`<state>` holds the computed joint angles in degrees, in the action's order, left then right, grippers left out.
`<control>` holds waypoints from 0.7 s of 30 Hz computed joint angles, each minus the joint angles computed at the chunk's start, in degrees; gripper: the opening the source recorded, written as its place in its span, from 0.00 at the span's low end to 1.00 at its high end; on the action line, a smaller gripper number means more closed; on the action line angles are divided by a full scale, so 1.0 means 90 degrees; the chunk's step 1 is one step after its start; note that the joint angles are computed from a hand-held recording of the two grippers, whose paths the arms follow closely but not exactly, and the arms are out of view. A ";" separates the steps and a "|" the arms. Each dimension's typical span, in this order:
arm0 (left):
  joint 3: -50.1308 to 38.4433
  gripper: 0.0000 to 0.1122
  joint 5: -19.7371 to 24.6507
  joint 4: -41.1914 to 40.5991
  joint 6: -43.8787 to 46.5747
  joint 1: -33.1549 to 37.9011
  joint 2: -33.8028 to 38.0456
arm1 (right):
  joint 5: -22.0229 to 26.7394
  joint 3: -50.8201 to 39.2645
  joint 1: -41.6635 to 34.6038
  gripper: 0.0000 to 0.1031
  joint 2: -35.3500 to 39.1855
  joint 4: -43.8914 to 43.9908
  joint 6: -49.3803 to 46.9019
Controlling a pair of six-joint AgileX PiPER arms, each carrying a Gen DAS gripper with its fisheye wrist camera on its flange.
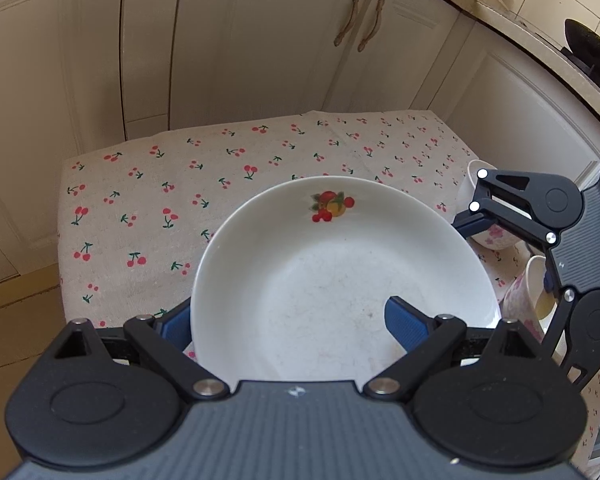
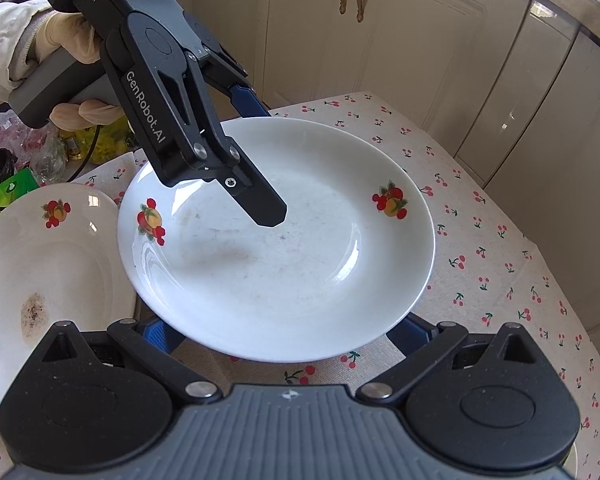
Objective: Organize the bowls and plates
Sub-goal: 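Keep holding the plate rim with the right tool while the left tool scrapes its center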
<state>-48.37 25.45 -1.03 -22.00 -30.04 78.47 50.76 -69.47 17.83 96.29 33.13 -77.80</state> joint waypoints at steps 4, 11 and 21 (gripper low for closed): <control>-0.0070 0.85 0.0246 0.0636 -0.0748 -0.0340 -0.0219 | 0.0156 0.0120 -0.0085 1.00 -0.0299 0.0057 -0.0017; -0.0153 0.85 0.0888 0.1906 -0.2393 -0.1259 -0.0653 | 0.0347 0.0555 -0.0187 1.00 -0.1024 0.0125 -0.0042; -0.0206 0.85 0.2063 0.3323 -0.4555 -0.2927 -0.1146 | 0.0689 0.1410 -0.0380 1.00 -0.2173 0.0306 -0.0071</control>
<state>-50.22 44.02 28.88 -62.99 -56.38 68.16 56.96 -56.78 14.41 76.73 35.88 -78.44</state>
